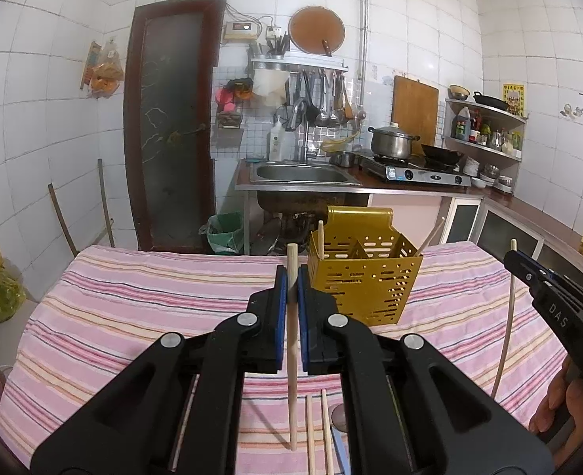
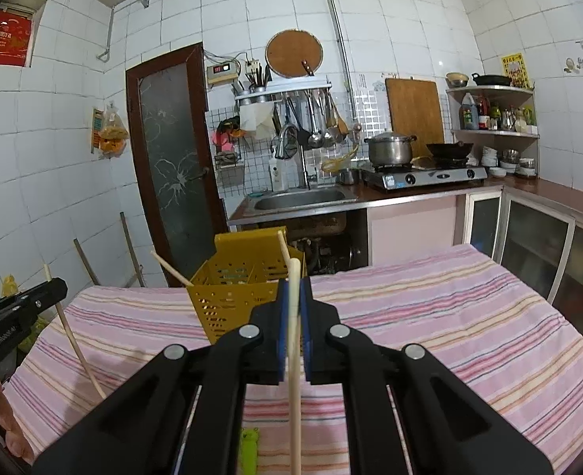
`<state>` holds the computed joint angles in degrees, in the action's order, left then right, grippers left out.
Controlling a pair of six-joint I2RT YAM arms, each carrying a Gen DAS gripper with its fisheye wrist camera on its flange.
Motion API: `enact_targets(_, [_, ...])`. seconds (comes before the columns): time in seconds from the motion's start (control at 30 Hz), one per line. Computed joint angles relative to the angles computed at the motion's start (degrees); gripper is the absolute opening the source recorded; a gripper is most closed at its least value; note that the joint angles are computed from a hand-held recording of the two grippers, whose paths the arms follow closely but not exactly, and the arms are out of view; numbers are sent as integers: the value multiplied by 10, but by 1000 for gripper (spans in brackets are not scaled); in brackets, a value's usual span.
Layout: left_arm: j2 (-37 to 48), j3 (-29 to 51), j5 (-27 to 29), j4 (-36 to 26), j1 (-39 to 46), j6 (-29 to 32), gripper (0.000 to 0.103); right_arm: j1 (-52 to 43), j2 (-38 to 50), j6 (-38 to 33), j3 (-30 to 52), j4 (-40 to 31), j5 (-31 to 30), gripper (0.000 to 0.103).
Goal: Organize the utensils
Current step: 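Lower the held chopsticks over the holder opening with both tools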
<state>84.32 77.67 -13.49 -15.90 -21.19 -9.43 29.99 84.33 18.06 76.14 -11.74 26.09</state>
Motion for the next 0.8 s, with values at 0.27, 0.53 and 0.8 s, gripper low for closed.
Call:
enact_targets(0.27, [30, 70, 21, -3, 7, 9, 4, -6, 36, -38, 78, 21, -8, 6])
enact_targets(0.53, [110, 237, 25, -16, 0, 42, 4, -24, 142, -87, 250, 67, -10, 6])
enact_targets(0.8, [252, 470, 36, -50, -3, 35, 4, -39, 266, -107, 385, 131, -18, 6])
